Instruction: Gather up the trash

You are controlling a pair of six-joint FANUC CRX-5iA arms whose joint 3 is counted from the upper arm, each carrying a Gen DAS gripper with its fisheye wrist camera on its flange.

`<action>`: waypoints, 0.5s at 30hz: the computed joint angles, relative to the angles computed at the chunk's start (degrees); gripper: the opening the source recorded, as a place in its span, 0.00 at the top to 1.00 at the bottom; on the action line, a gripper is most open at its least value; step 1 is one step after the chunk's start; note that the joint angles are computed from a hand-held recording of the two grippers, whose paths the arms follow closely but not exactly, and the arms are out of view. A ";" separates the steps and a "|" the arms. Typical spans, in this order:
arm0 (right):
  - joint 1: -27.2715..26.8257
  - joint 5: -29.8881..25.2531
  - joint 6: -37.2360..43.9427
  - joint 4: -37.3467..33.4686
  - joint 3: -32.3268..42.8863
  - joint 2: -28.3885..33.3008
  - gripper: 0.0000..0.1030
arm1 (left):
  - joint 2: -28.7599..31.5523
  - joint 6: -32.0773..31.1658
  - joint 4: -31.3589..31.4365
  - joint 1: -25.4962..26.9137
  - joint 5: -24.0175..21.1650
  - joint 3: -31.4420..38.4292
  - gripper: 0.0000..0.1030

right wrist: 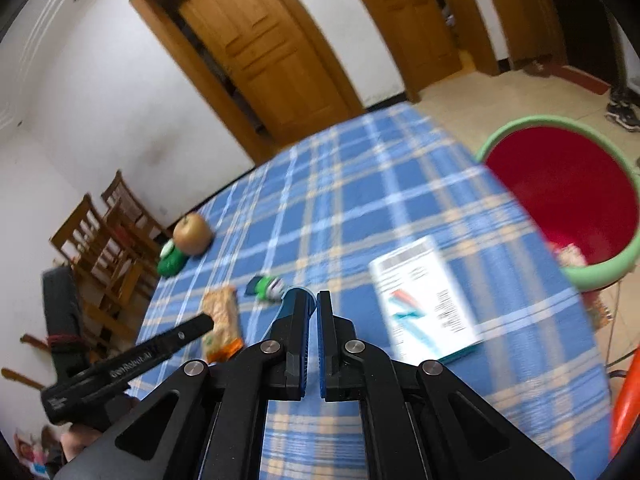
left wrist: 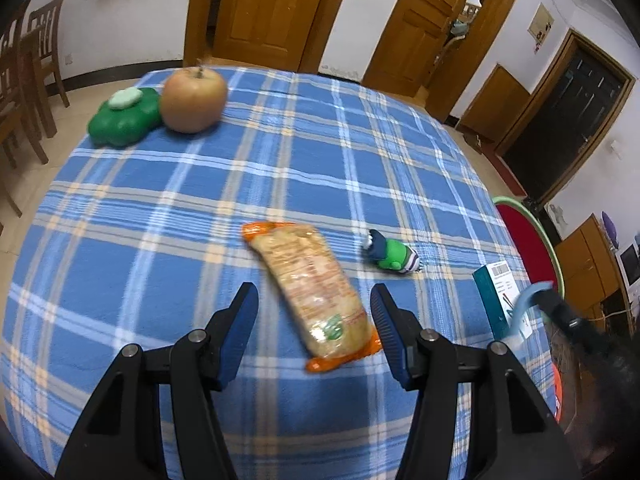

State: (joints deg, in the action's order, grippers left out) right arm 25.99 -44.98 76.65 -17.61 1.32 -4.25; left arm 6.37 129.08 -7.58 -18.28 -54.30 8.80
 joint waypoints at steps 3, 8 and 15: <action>-1.65 1.32 -1.34 0.97 -0.85 -0.95 0.97 | 1.97 0.04 -0.69 -0.64 -1.51 1.99 0.43; -4.18 3.15 -3.71 3.22 -1.94 -1.88 0.97 | 4.40 1.93 -4.35 -2.14 -4.82 5.42 0.44; -7.49 5.59 -7.82 6.75 -3.28 -1.88 0.97 | 4.09 2.50 -5.60 -2.35 -4.10 5.06 0.52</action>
